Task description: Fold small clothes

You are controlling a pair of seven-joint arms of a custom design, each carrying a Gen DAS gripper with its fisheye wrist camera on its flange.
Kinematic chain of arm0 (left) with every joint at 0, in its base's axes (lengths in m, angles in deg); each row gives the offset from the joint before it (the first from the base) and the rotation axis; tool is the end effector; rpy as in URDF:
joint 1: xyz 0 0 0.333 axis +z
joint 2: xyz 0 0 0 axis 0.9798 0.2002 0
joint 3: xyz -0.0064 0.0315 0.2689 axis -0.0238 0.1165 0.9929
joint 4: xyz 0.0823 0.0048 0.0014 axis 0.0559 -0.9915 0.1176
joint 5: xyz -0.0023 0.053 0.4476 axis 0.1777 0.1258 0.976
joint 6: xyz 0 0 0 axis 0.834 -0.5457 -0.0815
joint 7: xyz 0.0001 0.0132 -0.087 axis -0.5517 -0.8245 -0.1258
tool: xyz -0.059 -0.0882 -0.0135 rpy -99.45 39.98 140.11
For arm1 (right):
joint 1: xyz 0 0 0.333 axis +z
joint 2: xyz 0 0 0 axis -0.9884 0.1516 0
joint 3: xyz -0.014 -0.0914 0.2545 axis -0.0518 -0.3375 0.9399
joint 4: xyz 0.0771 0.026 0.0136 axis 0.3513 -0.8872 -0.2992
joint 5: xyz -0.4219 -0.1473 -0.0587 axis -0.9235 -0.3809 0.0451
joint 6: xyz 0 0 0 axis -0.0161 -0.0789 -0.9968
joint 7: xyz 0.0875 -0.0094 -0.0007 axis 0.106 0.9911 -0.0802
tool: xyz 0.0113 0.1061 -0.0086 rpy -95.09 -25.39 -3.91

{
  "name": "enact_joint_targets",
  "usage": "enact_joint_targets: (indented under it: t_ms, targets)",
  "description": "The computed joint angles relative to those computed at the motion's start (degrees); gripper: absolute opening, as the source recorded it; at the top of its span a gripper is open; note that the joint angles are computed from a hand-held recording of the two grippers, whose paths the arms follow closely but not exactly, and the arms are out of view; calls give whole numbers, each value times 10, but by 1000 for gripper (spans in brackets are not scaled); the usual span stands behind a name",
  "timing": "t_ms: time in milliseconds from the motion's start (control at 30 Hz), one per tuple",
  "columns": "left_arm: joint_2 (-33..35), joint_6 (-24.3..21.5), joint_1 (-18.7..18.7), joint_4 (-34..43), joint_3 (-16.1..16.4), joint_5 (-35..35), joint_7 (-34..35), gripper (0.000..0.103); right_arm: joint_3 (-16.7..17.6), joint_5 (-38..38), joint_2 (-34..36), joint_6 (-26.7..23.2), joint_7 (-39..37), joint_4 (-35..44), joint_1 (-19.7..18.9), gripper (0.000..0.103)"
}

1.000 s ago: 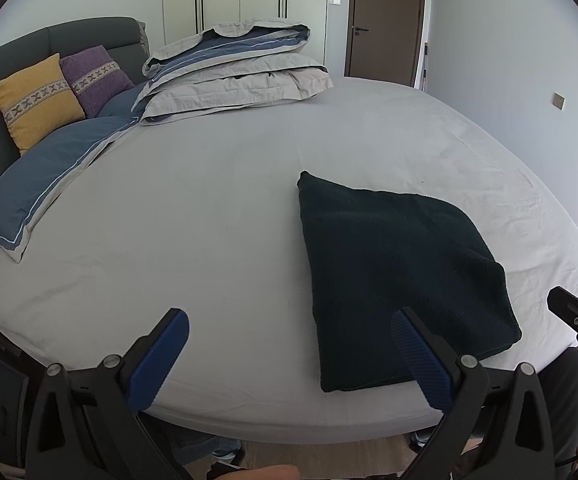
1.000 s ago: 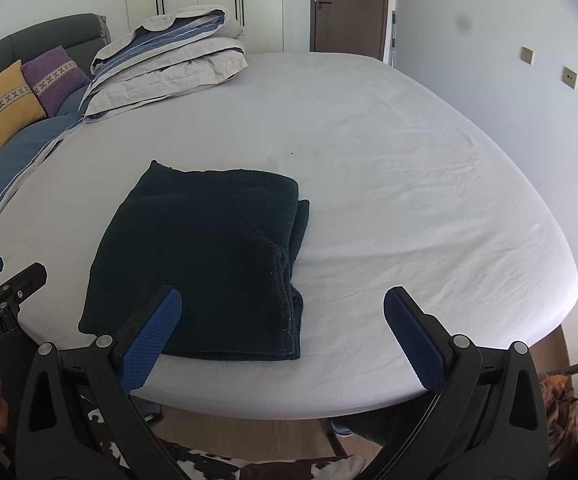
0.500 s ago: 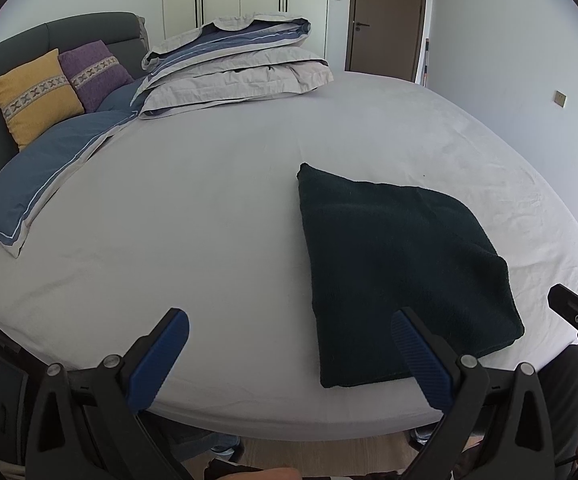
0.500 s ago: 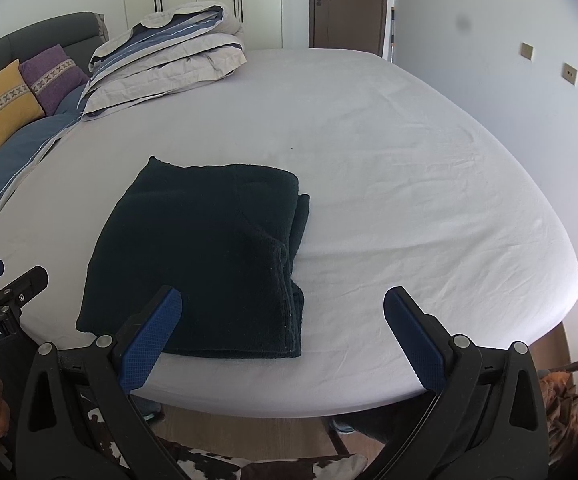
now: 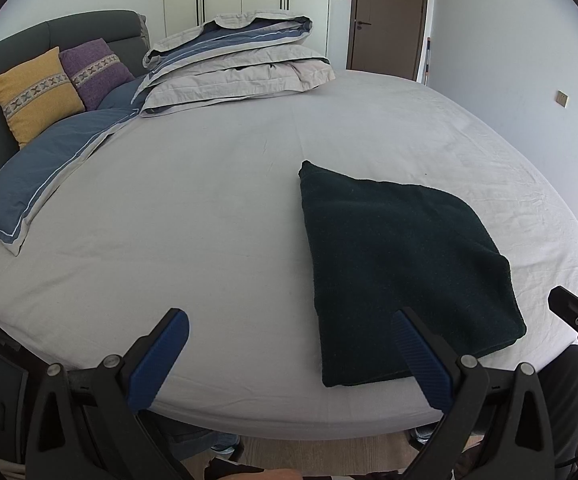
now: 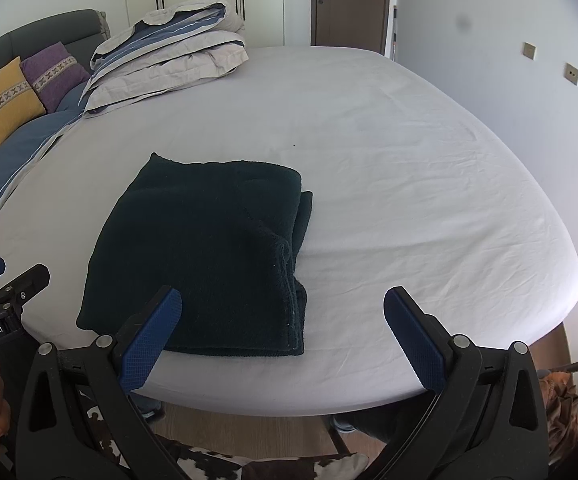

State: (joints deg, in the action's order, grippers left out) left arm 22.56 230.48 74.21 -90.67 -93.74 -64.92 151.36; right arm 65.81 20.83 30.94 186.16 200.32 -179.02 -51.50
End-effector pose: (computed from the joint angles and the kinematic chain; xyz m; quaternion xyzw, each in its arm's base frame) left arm 0.6950 -0.1835 0.4168 -0.5158 0.7761 -0.3086 0.1908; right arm 0.5837 0.3628 0.4142 -0.4935 0.7904 -0.3140 0.1821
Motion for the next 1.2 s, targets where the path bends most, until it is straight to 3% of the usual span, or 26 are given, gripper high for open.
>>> enact_joint_targets:
  t_ms: [1200]
  targets:
    - [2, -1, 0, -2, 0, 4, -1, 103, -2, 8, 4, 11, -8, 0, -1, 103]
